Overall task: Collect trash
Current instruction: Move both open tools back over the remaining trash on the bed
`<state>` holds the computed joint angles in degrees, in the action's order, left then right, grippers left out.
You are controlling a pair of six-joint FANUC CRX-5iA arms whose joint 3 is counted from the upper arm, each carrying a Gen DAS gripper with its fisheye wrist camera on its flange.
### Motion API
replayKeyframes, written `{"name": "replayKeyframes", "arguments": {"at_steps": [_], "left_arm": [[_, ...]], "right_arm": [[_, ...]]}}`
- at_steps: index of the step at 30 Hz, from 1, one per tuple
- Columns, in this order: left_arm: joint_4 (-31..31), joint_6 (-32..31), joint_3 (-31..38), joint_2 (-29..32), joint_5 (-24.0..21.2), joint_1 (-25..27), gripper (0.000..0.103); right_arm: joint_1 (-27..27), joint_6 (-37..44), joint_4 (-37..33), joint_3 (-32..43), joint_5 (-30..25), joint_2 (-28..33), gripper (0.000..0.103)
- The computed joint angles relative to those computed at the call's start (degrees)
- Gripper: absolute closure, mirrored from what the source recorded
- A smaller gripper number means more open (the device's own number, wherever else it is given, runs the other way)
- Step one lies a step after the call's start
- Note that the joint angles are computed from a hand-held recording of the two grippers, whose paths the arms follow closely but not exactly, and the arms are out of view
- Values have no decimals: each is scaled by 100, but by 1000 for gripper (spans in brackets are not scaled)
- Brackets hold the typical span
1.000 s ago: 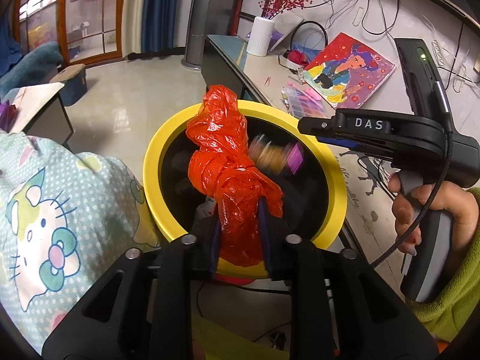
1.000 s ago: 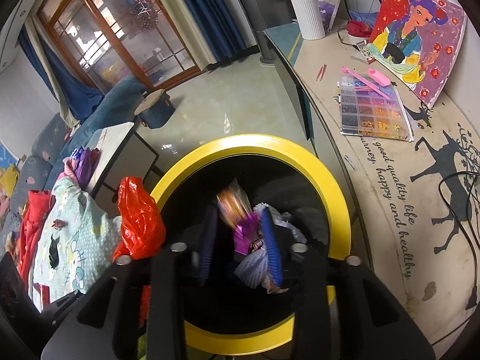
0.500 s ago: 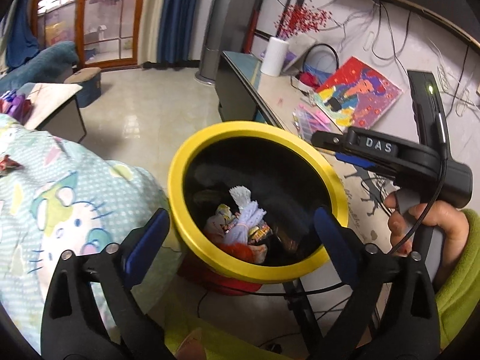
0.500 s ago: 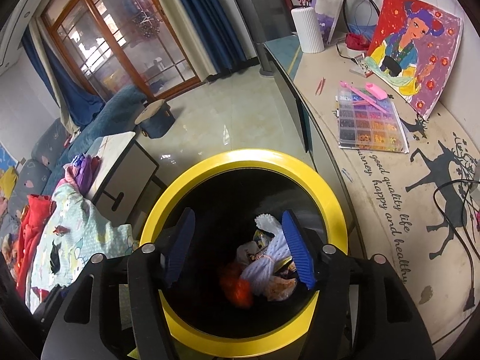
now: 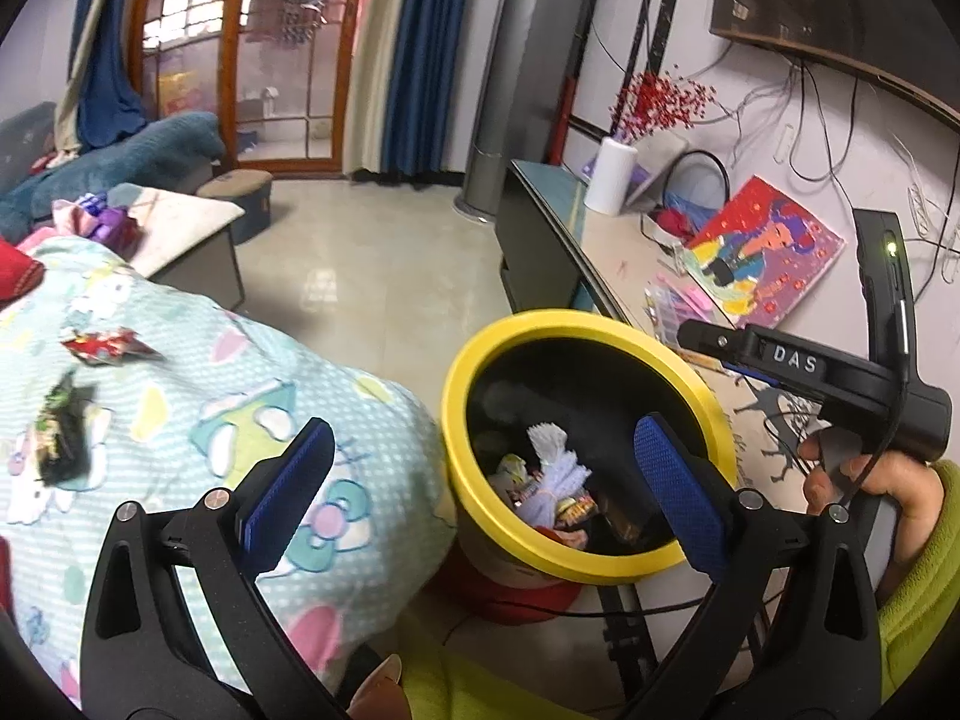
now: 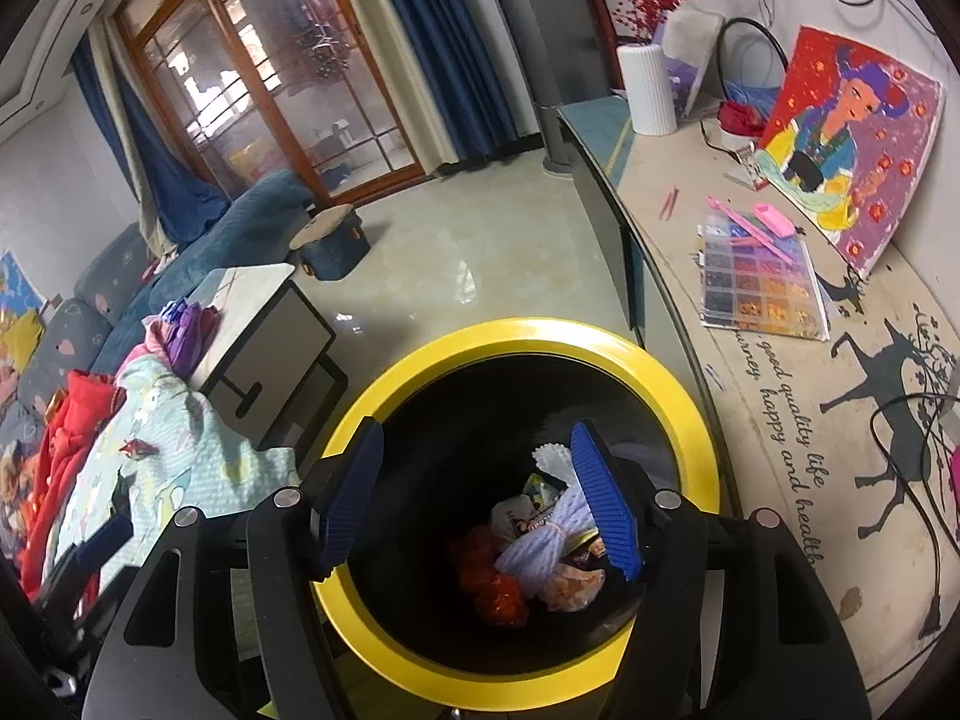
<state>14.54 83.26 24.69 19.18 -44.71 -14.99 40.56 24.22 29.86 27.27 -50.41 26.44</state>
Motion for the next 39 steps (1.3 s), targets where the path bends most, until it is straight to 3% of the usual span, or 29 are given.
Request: {"name": "replayKeyframes", "arguments": {"at_steps": [10, 23, 39], "left_arm": [[-850, 764, -26, -301, 134, 73, 11], [-1509, 1551, -326, -766, 338, 316, 11], [-2252, 2458, -515, -1187, 55, 628, 11]], "right_arm": [[263, 342, 157, 224, 241, 58, 40], [624, 1021, 258, 635, 515, 266, 37], [881, 2433, -751, 2471, -187, 1191, 35]]}}
